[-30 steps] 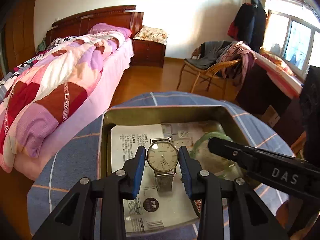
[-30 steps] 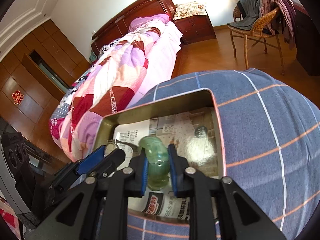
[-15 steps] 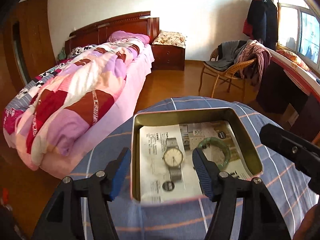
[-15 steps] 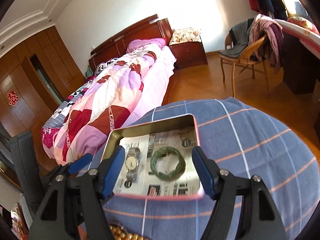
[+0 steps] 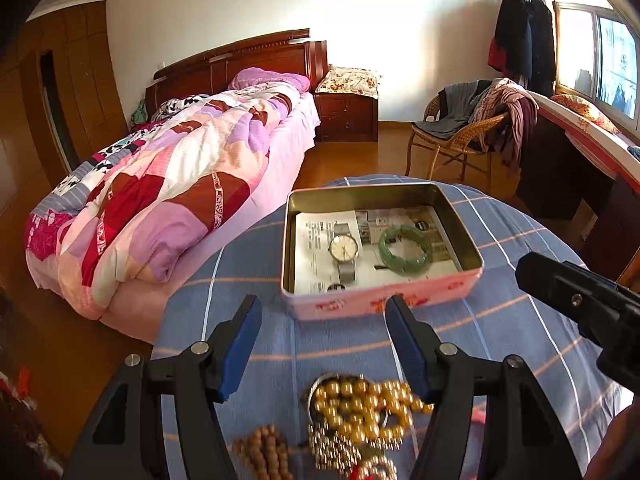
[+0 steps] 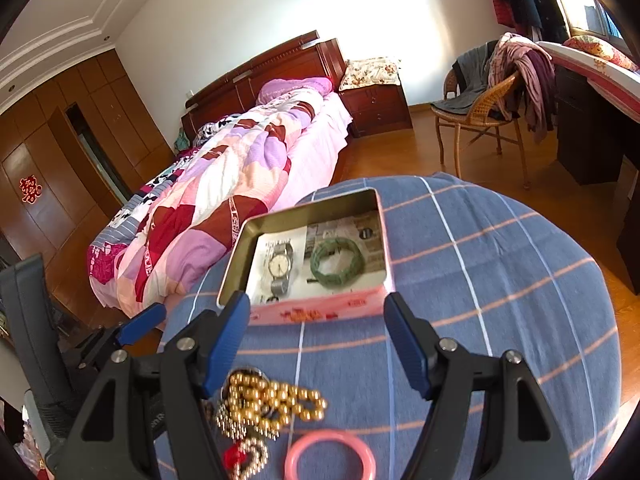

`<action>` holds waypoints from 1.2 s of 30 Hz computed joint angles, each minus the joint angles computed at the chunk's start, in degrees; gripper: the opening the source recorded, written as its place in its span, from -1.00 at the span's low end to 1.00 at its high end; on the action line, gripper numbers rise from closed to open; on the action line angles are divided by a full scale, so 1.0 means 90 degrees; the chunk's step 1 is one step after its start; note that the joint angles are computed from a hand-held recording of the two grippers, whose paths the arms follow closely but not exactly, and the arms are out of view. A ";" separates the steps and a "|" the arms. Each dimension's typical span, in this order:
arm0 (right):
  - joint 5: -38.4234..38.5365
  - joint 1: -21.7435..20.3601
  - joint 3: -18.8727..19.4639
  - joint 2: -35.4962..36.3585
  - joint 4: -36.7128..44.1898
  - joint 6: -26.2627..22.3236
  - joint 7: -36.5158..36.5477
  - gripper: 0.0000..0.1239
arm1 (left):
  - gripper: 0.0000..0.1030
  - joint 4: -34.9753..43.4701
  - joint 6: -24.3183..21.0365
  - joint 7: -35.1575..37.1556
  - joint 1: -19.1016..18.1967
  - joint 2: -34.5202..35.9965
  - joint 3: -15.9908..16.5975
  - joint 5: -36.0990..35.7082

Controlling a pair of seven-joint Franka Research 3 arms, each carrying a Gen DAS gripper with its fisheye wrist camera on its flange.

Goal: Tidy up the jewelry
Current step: 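Move both tools back over the remaining jewelry on the table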

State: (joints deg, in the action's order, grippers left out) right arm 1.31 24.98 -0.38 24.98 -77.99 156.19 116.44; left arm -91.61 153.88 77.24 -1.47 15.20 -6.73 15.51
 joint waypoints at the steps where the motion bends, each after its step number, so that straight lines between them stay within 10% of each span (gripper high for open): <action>1: -0.0006 0.0008 -0.0007 -0.0075 -0.0122 0.0041 0.0014 0.18 | 0.25 -0.0110 0.0035 -0.0024 0.0007 -0.0077 -0.0002 -0.0015; 16: -0.0324 0.0062 0.0048 -0.0996 -0.1573 0.0561 0.0238 0.18 | 0.26 -0.1430 0.0621 -0.0239 0.0049 -0.1002 0.0022 0.0178; 27: -0.1502 0.0221 0.0014 -0.1548 -0.2478 0.0600 0.0719 0.18 | 0.26 -0.3506 0.1844 0.1355 0.0410 -0.2148 0.0285 -0.1265; 36: -0.1384 0.0108 0.0280 -0.1535 -0.2683 0.0223 0.0359 0.18 | 0.26 -0.3595 0.1195 0.2106 0.0305 -0.2030 0.0575 -0.2660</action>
